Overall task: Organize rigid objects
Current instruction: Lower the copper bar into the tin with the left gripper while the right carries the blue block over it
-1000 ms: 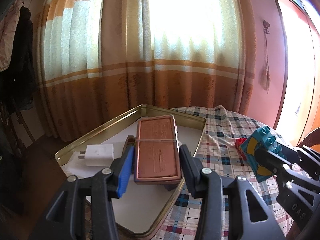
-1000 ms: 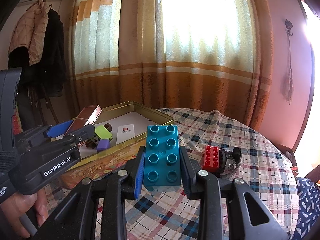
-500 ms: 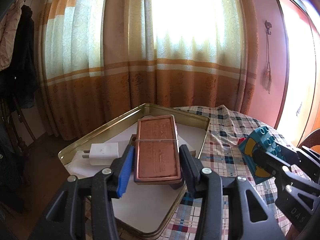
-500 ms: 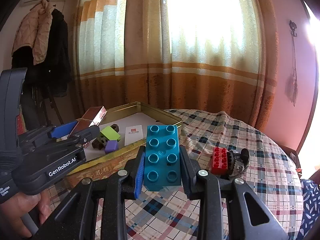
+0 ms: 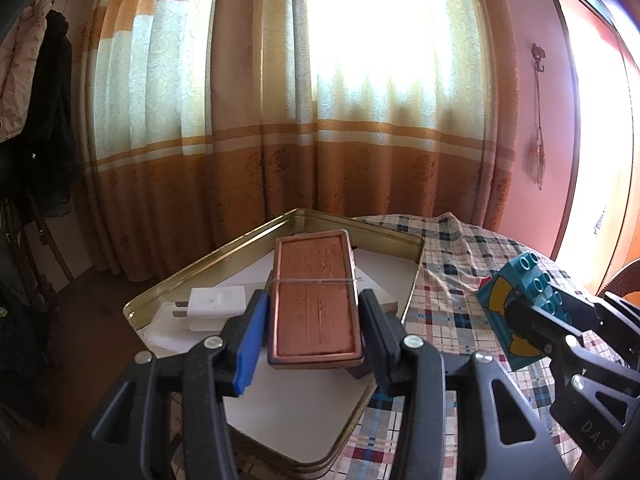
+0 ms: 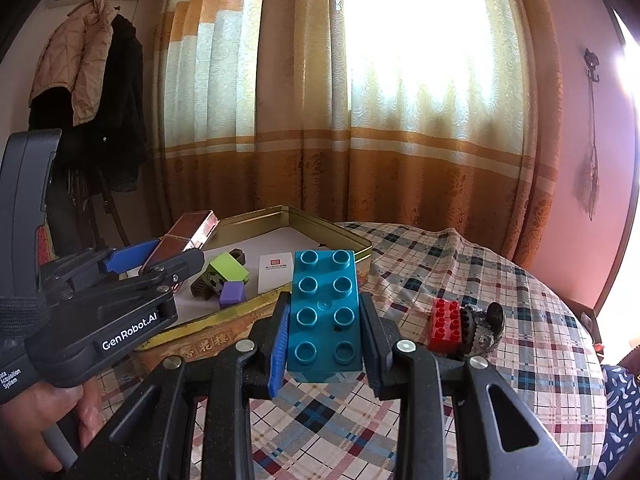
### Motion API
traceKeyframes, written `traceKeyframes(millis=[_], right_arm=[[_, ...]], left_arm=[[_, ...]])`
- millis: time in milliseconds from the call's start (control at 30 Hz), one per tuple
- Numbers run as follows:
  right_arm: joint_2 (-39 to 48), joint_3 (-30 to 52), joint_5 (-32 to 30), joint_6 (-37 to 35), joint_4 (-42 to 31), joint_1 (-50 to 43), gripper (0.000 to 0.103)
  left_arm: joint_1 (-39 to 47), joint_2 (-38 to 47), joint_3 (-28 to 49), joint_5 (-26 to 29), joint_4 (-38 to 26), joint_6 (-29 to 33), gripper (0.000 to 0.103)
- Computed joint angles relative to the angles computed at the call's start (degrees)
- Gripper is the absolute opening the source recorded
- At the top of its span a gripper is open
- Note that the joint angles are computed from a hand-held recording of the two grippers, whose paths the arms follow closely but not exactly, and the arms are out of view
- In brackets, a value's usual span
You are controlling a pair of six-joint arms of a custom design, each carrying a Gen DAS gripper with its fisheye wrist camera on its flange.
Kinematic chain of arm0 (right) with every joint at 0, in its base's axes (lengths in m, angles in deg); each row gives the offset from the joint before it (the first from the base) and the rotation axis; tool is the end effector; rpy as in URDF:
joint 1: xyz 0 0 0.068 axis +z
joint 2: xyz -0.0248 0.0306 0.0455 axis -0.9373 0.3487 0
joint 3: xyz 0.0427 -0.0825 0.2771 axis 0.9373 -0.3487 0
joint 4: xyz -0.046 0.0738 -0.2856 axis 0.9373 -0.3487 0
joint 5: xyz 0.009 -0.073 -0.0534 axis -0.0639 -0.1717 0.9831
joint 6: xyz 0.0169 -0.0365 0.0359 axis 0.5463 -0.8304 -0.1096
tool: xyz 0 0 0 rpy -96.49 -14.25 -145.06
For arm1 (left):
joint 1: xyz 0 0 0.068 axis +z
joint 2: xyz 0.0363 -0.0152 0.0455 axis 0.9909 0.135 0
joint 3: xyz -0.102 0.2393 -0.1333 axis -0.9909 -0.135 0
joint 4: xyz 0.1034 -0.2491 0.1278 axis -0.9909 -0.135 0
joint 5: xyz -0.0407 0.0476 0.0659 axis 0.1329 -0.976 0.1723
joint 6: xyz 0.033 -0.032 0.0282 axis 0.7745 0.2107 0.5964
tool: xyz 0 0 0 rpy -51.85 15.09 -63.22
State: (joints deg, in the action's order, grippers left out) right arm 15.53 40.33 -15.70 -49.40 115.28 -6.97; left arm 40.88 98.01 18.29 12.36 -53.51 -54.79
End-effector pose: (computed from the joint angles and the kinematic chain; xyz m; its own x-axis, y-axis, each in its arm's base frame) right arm 0.1531 0.2486 0.1102 -0.3549 -0.1595 -0.9212 -0.3686 0.9294 -0.0188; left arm 0.1502 -0.1014 0.0912 -0.4167 -0.0374 -0.9083 -0.0752 0.9971 -0.0065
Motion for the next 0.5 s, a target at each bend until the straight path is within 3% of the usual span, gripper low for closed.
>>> traceKeyframes(millis=[500], right_arm=[[0.27, 0.68, -1.53, 0.21, -0.49, -0.30, 0.034]], left_arm=[[1.44, -0.59, -0.81, 1.13, 0.51, 0.01, 0.046]])
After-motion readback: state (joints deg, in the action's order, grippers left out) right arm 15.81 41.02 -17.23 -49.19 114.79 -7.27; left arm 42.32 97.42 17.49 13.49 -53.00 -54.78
